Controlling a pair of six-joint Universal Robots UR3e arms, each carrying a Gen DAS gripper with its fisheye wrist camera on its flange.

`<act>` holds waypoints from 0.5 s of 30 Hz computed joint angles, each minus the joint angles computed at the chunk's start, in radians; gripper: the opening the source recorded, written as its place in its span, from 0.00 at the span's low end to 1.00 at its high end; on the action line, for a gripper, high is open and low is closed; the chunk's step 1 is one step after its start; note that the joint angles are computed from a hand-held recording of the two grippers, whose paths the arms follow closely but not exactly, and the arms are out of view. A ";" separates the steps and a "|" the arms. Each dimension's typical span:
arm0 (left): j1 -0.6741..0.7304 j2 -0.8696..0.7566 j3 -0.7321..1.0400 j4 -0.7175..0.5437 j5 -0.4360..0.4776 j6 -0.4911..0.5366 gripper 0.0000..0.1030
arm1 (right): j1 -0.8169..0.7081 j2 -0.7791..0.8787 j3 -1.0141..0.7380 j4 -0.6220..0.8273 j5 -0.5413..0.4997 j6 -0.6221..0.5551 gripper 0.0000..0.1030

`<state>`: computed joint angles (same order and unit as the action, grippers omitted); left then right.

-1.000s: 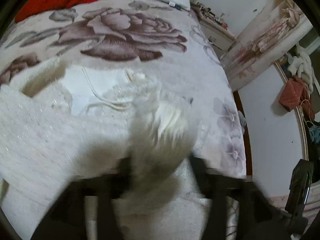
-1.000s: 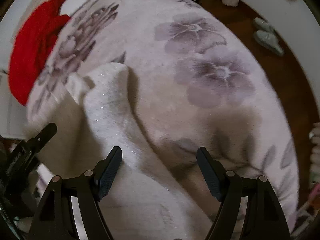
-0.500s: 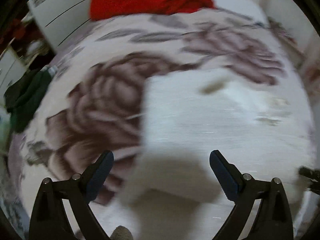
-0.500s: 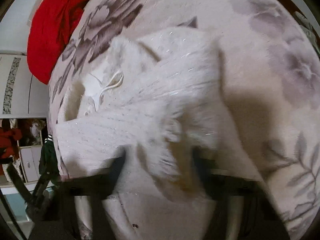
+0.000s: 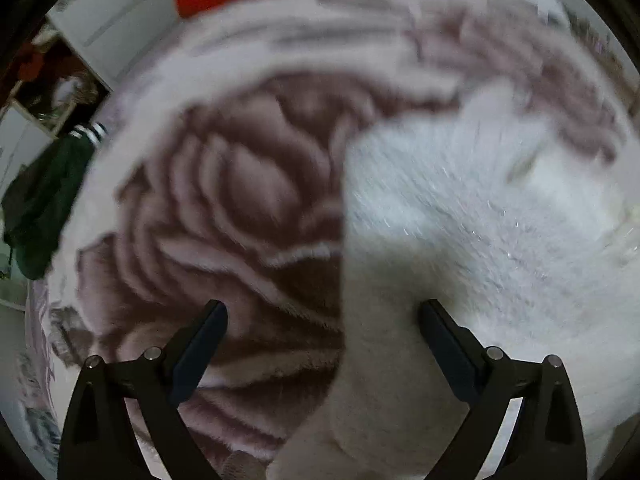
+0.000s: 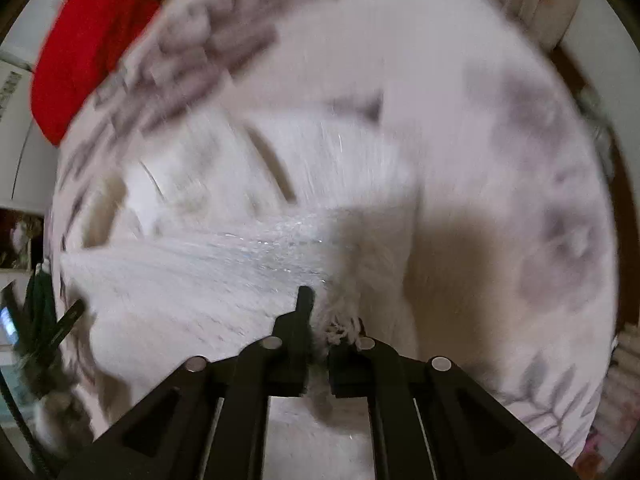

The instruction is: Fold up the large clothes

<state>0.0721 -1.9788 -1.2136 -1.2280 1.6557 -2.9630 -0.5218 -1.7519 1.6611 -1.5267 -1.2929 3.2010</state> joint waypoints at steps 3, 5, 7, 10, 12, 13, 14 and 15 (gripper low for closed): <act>0.020 0.057 -0.038 0.014 -0.032 0.030 0.95 | -0.194 -0.150 0.043 0.132 0.122 -0.084 0.44; 0.023 0.114 -0.080 0.031 -0.028 0.045 0.95 | -0.369 -0.271 0.024 0.260 0.149 -0.173 0.50; 0.017 0.193 -0.156 0.077 0.006 0.052 0.95 | -0.478 -0.287 0.000 0.321 0.137 -0.228 0.51; -0.031 0.257 -0.252 0.175 0.114 0.052 0.96 | -0.493 -0.190 -0.004 0.264 0.138 -0.191 0.51; -0.050 0.271 -0.286 0.214 0.152 0.053 0.96 | -0.462 -0.085 -0.012 0.219 0.201 -0.141 0.51; -0.060 0.277 -0.298 0.218 0.162 0.052 0.96 | -0.431 -0.018 -0.029 0.188 0.226 -0.109 0.55; -0.067 0.278 -0.304 0.219 0.169 0.051 0.96 | -0.392 0.043 -0.048 0.160 0.233 -0.082 0.57; -0.075 0.279 -0.310 0.220 0.176 0.045 0.96 | -0.361 0.118 -0.070 0.149 0.240 -0.068 0.58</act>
<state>-0.0031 -1.6993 -1.5236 -1.0077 1.8317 -2.9177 -0.8827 -1.6340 1.5912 -1.3776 -1.0527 3.1334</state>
